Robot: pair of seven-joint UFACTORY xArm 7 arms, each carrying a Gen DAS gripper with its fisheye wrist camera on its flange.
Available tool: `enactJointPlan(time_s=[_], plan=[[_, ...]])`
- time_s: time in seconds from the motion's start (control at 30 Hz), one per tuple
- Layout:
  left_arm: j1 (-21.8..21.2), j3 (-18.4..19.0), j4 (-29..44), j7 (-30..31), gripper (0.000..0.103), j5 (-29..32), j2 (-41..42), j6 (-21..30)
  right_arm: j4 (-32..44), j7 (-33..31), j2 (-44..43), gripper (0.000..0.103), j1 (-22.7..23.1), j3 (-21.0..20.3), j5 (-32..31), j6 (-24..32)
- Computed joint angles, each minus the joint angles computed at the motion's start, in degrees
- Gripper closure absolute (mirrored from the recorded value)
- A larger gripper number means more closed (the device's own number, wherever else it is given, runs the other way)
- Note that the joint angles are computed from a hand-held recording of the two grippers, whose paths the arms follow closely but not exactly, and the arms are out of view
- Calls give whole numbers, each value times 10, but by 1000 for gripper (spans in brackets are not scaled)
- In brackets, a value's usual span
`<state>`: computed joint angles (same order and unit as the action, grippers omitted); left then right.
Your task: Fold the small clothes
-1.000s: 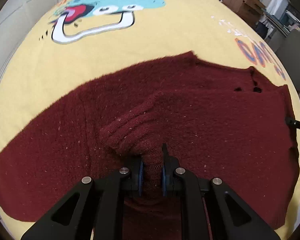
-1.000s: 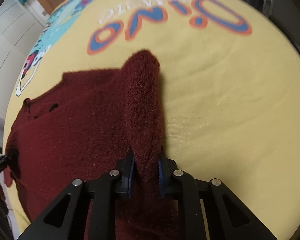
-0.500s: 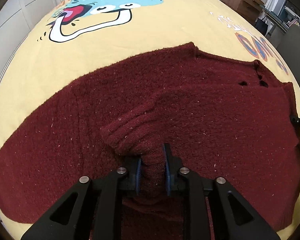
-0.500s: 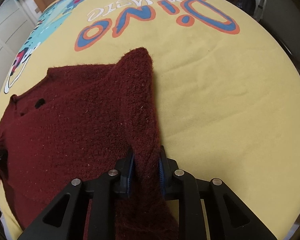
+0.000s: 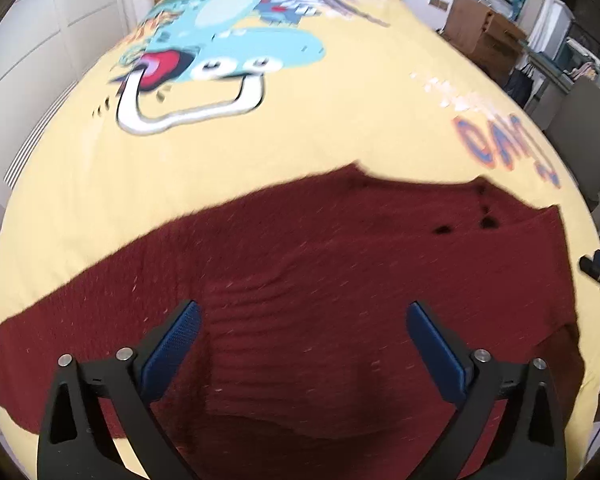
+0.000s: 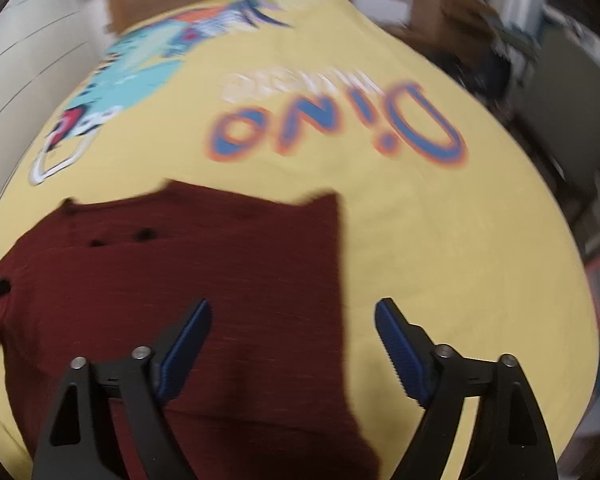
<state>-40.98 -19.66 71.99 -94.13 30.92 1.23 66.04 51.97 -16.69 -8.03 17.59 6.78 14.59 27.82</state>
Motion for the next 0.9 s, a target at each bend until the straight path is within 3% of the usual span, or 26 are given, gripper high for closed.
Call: enactJointPlan(time_s=[0.07,0.27,0.4,0.47,0.67,0.77,0.9], plan=[[-6,-3,17,-6,1,24,16,-7,-17,-15,-15,0,21,15,10,-22],[-45,13,60,-25,1,57,93,-18,-74,-13,-18,0,76,44,5,-100],[-63,29,44,-41,1,20,128,-46,-108,83,4,0,61,76,-112,-137],[-76,37,33,-54,1,32,127,-45,-121,118,14,0,53,77,-163,-147],[-76,38,-6,-70,1,28,92,-40,-120,19,29,0,70,17,-45,-151],[-70,31,-22,-75,1,21,76,-25,-113,36,33,0,41,13,-66,-148],[-65,19,-35,-74,1,20,71,-19,-109,-37,35,1,38,-2,10,-138]])
